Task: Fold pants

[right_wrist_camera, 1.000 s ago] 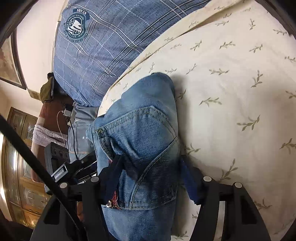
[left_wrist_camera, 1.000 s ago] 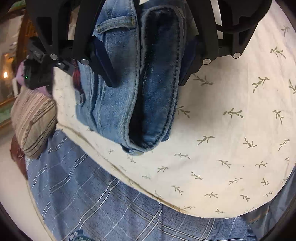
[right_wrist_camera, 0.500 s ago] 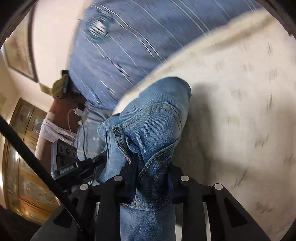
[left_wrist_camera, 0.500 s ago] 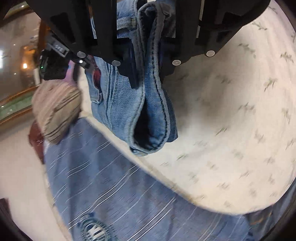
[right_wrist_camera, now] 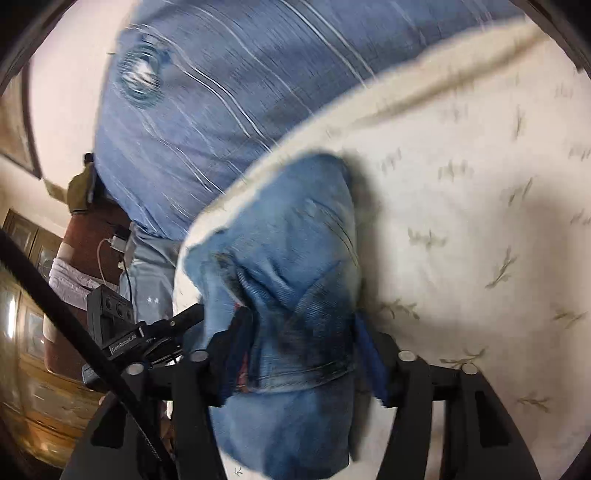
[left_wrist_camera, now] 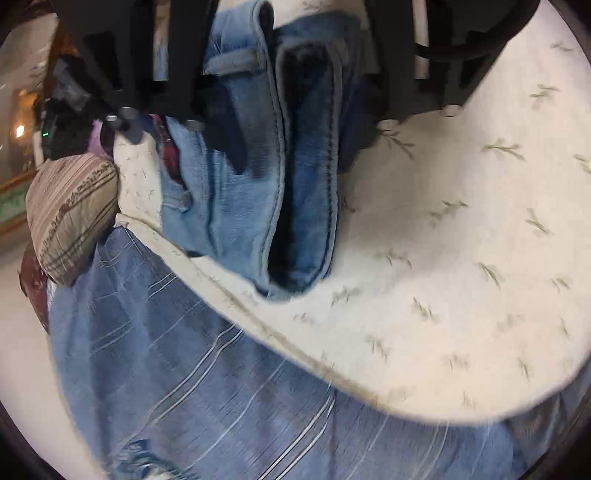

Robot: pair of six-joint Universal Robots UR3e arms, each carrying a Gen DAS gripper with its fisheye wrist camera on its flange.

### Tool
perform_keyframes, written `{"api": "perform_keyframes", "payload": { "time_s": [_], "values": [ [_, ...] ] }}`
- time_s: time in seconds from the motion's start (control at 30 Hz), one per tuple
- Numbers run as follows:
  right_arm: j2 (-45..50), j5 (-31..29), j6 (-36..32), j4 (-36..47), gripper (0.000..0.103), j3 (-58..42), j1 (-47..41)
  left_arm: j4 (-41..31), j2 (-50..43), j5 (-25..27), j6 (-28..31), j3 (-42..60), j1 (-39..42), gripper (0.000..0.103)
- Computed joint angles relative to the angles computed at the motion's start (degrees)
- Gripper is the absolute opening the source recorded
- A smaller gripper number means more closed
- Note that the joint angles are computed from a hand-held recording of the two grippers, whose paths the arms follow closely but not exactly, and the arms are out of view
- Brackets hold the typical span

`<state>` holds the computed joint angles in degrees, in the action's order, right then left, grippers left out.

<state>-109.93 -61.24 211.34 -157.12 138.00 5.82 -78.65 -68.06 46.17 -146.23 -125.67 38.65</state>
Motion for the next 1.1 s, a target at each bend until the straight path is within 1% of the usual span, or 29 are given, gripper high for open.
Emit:
{"api": "perform_keyframes", "payload": {
  "time_s": [0.03,0.07,0.13,0.2,0.23,0.27,0.3,0.33,0.37,0.4,0.43,0.5,0.53,0.57,0.6,0.63,0.7,0.73,0.77,0.8,0.83,0.87,0.9,0.93,0.97,1.0,1.03,1.1],
  "values": [
    [-3.01,-0.30,0.57,1.56,0.071,0.31,0.21,-3.11,2.59,-0.04,1.54,0.11,1.36,0.063],
    [-4.56,0.10,0.99,2.27,0.072,0.70,0.07,-7.38,4.79,0.16,4.32,0.64,2.66,0.064],
    [-9.25,1.42,0.95,5.76,0.072,2.18,-0.37,-16.46,8.56,1.72,10.53,1.78,5.42,0.064],
    [-15.48,2.50,2.38,8.76,0.073,5.79,-1.33,-22.73,9.87,2.50,14.36,2.50,7.61,0.064],
    [-18.51,4.06,3.09,9.39,0.073,8.16,-2.36,-25.32,10.38,3.22,15.79,2.44,8.24,0.064],
    [-20.23,4.87,4.81,8.23,0.073,10.61,-2.33,-27.39,11.41,3.82,16.36,2.61,8.32,0.064],
    [-21.70,5.49,6.17,7.57,0.073,13.05,-2.40,-27.22,12.23,4.11,16.16,1.79,8.18,0.065],
    [-21.93,5.84,6.54,7.27,0.070,14.46,-2.19,-29.12,13.66,4.69,17.35,1.84,9.25,0.066],
    [-19.76,5.98,6.38,5.26,0.064,15.28,-1.20,-28.70,14.18,4.98,17.22,1.49,9.25,0.069],
    [-16.11,4.97,7.18,1.60,0.060,15.16,0.47,-26.30,13.38,4.89,15.76,0.96,8.00,0.072],
    [-13.27,4.26,7.45,-0.72,0.059,14.48,1.86,-24.36,12.55,5.10,14.69,0.53,7.35,0.073],
    [-9.04,0.87,8.27,-4.11,0.056,12.28,5.34,-21.00,11.34,5.80,12.40,-0.67,6.78,0.074],
    [-7.76,-0.34,8.54,-4.90,0.053,11.51,6.54,-20.78,10.89,5.58,12.13,-1.35,6.72,0.073],
    [-6.17,-1.99,8.92,-5.58,0.050,10.49,8.17,-20.97,9.72,5.30,12.34,-1.70,6.93,0.069],
    [-5.38,-2.97,8.86,-5.29,0.049,9.66,9.18,-19.25,10.07,4.78,10.75,-2.77,6.15,0.064],
    [-4.13,-4.00,8.78,-4.84,0.047,8.31,10.15,-19.13,10.51,4.39,10.48,-3.01,6.17,0.059],
    [-3.35,-5.36,8.22,-3.94,0.041,7.21,11.16,-19.46,11.19,4.17,10.96,-2.87,5.75,0.039],
    [-3.65,-5.87,8.14,-3.42,0.036,7.05,11.37,-20.49,11.79,4.30,11.79,-2.36,5.86,0.034],
    [-3.82,-6.22,8.33,-3.81,0.031,7.10,11.69,-25.98,13.11,3.33,15.42,-0.97,8.11,0.030],
    [-4.48,-7.50,7.88,-2.82,0.029,6.06,12.74,-31.92,14.22,2.54,19.69,0.51,10.68,0.029],
    [-4.51,-10.56,7.31,-0.64,0.028,3.33,15.03,-36.60,15.16,2.03,23.25,1.97,12.64,0.029],
    [-4.62,-13.04,6.61,1.17,0.028,1.16,16.84,-38.43,16.10,2.11,24.76,2.34,13.66,0.029],
    [-4.48,-13.90,6.17,1.98,0.028,0.20,17.44,-37.14,15.84,2.85,24.48,1.71,13.32,0.029],
    [-3.78,-14.65,5.67,2.77,0.028,-0.63,17.84,-32.43,14.44,3.86,21.76,0.12,11.09,0.030],
    [-1.96,-16.31,5.46,3.70,0.029,-1.69,18.74,-25.10,12.04,5.62,16.85,-2.25,8.01,0.033],
    [0.42,-17.32,5.26,4.54,0.033,-2.25,19.23,-22.01,10.11,6.17,14.67,-3.29,6.95,0.037],
    [1.49,-16.84,4.91,4.57,0.040,-1.79,18.84,-22.36,8.81,5.68,14.67,-3.23,7.58,0.038],
    [0.37,-16.07,4.83,3.74,0.044,-0.34,17.72,-24.21,6.61,5.04,14.53,-1.14,7.84,0.045]
  ]
}}
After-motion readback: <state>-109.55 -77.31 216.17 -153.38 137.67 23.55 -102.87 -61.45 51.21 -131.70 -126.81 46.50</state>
